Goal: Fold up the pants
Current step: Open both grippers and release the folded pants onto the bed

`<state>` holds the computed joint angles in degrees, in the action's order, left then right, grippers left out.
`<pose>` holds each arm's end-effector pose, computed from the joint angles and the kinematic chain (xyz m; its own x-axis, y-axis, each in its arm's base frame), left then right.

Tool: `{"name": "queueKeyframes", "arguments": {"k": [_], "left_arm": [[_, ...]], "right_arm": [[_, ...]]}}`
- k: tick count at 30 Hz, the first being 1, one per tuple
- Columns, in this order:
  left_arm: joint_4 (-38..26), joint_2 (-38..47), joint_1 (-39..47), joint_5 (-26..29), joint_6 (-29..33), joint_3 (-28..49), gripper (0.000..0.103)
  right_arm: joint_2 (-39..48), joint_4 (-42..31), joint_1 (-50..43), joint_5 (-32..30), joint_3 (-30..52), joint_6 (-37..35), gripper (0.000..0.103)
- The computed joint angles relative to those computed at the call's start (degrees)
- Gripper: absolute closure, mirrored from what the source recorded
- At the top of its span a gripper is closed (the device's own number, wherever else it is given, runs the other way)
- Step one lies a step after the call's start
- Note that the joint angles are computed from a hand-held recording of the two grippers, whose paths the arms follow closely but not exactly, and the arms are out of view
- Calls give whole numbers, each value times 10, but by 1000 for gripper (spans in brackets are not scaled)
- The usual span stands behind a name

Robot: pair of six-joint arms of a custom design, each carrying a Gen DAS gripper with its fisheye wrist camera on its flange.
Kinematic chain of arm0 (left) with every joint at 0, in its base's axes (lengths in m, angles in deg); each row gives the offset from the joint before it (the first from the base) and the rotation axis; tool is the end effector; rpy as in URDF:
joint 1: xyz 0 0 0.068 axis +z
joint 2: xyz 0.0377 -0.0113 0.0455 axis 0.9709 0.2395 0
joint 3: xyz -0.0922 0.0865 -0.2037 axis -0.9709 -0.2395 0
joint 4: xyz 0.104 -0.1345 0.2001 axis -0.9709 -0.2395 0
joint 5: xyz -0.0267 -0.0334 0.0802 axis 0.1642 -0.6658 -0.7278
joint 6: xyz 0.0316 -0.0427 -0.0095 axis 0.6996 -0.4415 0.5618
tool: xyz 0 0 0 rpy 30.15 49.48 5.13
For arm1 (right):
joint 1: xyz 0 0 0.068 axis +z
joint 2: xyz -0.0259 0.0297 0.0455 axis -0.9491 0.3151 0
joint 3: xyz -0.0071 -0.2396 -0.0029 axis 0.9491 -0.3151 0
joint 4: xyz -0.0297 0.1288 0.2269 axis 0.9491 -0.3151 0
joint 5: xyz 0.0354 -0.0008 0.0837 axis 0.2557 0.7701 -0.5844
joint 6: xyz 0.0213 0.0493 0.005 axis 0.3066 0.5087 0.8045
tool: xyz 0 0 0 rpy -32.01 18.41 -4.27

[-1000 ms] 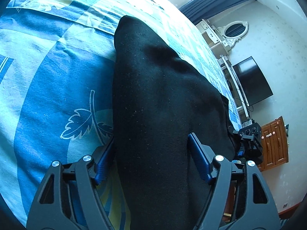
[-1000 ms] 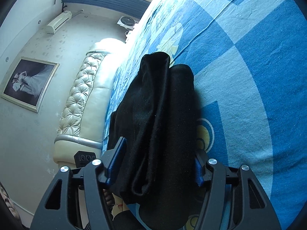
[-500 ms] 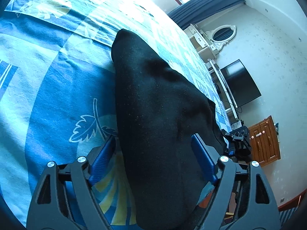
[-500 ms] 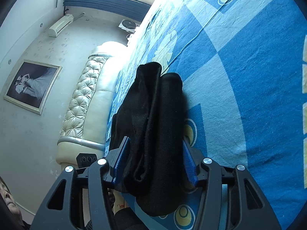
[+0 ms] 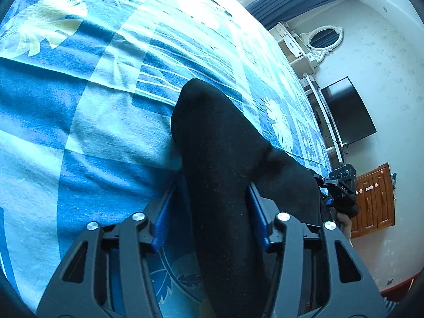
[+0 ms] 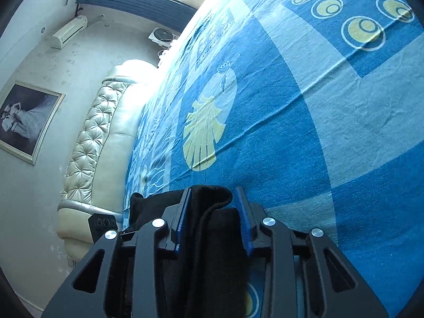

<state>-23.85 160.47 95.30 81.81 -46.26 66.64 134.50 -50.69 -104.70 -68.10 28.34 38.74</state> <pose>0.2613 0.0632 0.0777 -0.9094 -0.2483 -0.3337 0.0460 0.7373 -0.6740 0.3065 -0.1624 0.0184 -0.9222 0.3127 -0.2274 -0.0294 0.5296 0.8477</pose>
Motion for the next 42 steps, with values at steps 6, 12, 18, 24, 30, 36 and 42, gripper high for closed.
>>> {"name": "queueKeyframes", "arguments": {"k": [6,12,18,24,30,36,42], "left_arm": [[18,-18,3,-2,6,-23,58],[61,-109,2,-28,-12,-101,36],[54,-196,-3,-57,-3,-164,24],[18,-275,14,-58,-6,-213,20],[-33,-342,43,-47,8,-249,20],[-98,-423,60,-46,28,-281,19],[-161,-524,63,-57,42,-318,17]], "right_arm": [[-12,2,-5,-8,-15,0,73],[-17,-32,-28,-25,-25,-31,63],[-29,-82,-57,-23,-56,-100,57],[-58,-115,-86,0,-111,-177,53],[-97,-134,-105,31,-166,-243,46],[-105,-153,-123,41,-195,-283,45],[-106,-165,-138,47,-207,-301,45]]}}
